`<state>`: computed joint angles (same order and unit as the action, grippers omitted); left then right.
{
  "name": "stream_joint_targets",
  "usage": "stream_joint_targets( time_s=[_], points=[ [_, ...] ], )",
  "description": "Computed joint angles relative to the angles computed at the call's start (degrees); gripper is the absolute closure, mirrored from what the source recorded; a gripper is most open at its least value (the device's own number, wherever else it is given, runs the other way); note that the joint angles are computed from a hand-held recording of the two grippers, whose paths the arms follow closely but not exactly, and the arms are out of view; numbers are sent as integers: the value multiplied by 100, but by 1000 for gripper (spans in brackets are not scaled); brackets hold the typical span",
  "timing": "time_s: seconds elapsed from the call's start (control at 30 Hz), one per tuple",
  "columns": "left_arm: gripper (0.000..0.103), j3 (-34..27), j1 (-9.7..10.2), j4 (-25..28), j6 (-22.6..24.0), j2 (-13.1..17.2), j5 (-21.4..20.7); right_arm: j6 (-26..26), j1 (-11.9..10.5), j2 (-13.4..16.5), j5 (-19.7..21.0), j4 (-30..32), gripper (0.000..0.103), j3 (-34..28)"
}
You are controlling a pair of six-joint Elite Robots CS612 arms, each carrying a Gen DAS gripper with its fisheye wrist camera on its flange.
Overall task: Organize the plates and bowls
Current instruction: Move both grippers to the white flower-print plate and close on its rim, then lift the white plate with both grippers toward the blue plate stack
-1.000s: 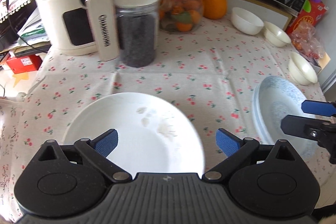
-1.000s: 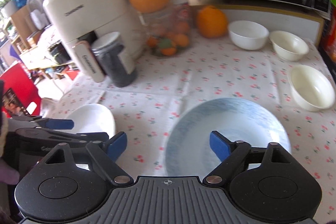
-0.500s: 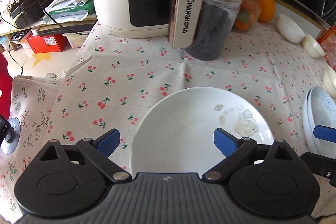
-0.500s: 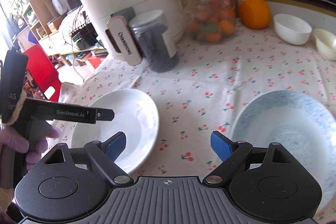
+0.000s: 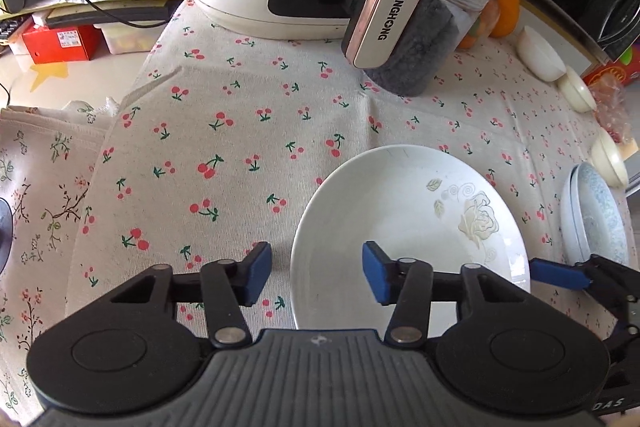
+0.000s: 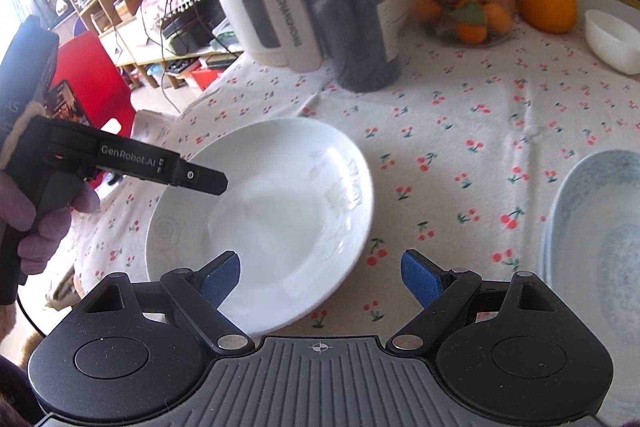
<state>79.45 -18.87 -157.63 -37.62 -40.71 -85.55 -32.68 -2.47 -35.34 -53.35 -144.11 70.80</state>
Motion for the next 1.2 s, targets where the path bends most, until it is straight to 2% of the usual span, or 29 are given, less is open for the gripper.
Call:
stream_joint_targets(
  time_s=[0.07, 0.3, 0.33, 0.47, 0.53, 0.63, 0.7, 0.77, 1.2],
  points=[
    [64, 6, 15, -4, 7, 1, -85, -5, 18, 10, -20, 71, 13, -7],
    [72, -14, 25, 69, 61, 4, -156, 14, 42, 22, 53, 69, 14, 4],
    [75, -16, 28, 66, 73, 6, -181, 17, 45, 24, 71, 89, 14, -2],
    [79, -19, 15, 111, 76, 1, -95, -41, 51, 15, 138, 91, 16, 16],
    [80, -14, 22, 98, 23, 0, -104, 52, 69, -7, 8, -76, 22, 66],
    [80, -13, 16, 110, -28, -6, -58, 392, 72, -7, -181, -292, 46, 76],
    [80, -19, 8, 128, -59, -11, -13, 570, 45, 29, -184, -166, 63, -30],
    [80, -34, 9, 116, -92, -5, -18, 706, 11, 49, -129, -130, 69, -81],
    [81, -306, -78, -87, -149, 79, 17, 1200, -194, -1, 127, -351, 73, -152]
  ],
)
